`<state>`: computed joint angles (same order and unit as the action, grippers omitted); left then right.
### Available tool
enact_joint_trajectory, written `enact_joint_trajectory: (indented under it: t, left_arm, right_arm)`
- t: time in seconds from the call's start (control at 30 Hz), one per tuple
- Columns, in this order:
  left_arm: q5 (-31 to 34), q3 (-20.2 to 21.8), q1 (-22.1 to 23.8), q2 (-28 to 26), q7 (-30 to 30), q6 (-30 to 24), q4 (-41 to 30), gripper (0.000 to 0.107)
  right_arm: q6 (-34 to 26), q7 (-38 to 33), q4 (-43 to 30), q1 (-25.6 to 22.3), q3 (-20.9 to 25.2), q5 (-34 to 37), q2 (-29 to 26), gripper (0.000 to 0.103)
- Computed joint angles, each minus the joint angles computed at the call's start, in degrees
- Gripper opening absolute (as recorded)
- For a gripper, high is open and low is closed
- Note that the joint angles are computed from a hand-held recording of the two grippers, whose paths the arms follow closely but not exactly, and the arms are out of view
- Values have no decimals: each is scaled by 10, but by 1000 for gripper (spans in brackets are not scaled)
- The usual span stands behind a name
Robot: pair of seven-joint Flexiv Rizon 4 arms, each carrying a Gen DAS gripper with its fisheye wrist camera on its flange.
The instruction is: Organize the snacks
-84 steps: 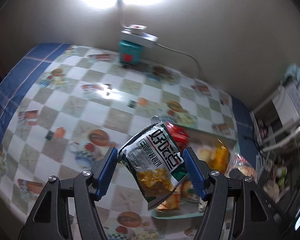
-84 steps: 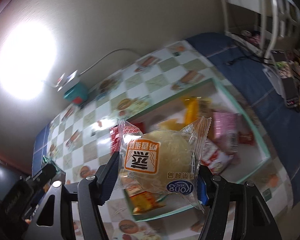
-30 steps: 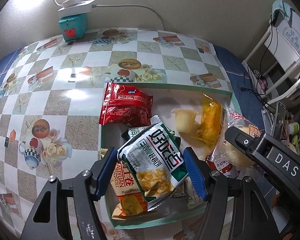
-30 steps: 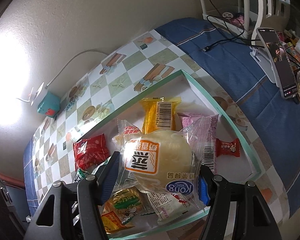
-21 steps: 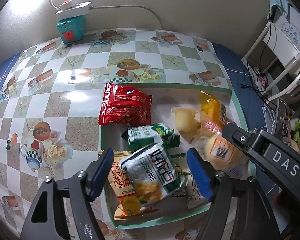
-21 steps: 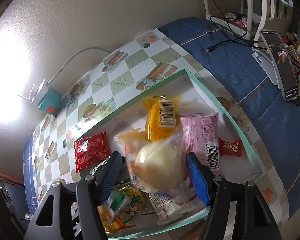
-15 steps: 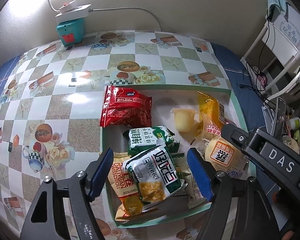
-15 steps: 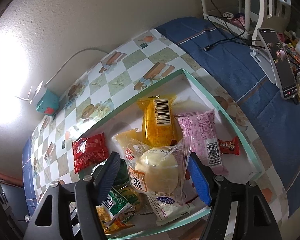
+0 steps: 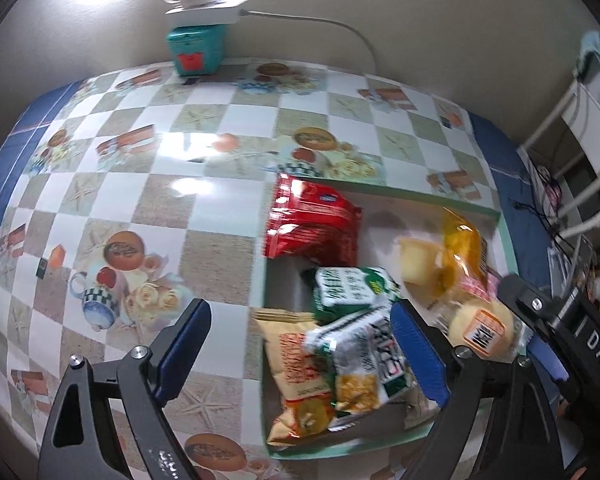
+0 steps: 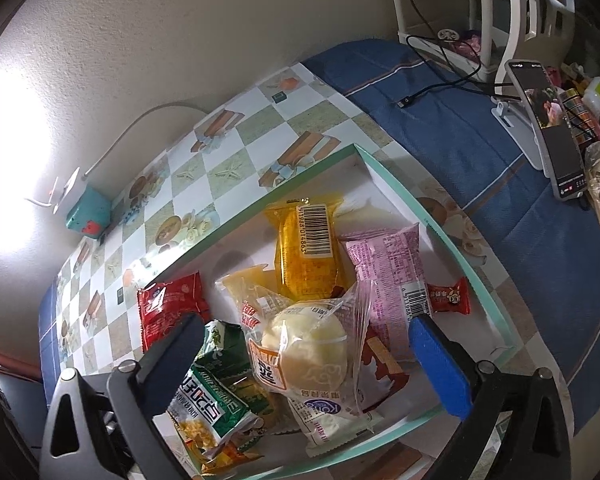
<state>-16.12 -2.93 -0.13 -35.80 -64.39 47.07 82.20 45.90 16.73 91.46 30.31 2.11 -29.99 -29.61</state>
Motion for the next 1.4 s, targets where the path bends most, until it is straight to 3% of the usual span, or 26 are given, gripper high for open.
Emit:
enact_joint_trajectory:
  t: [0.4, 0.67, 1.2, 1.4]
  left_arm:
    - [20, 29, 14, -28, -87, 26, -44, 95]
    - [64, 53, 16, -43, -129, -11, -84, 95]
    - [95, 61, 41, -10, -113, -5, -54, 95]
    - [88, 59, 56, 18, -96, -1, -21, 95]
  right_arm:
    - [-31, -30, -27, 3, 6, 12, -14, 103]
    - [-67, -66, -69, 15, 8, 18, -33, 103]
    - [-168, -153, -182, 71, 6, 7, -84, 103]
    - [-186, -157, -193, 96, 1, -7, -86, 103]
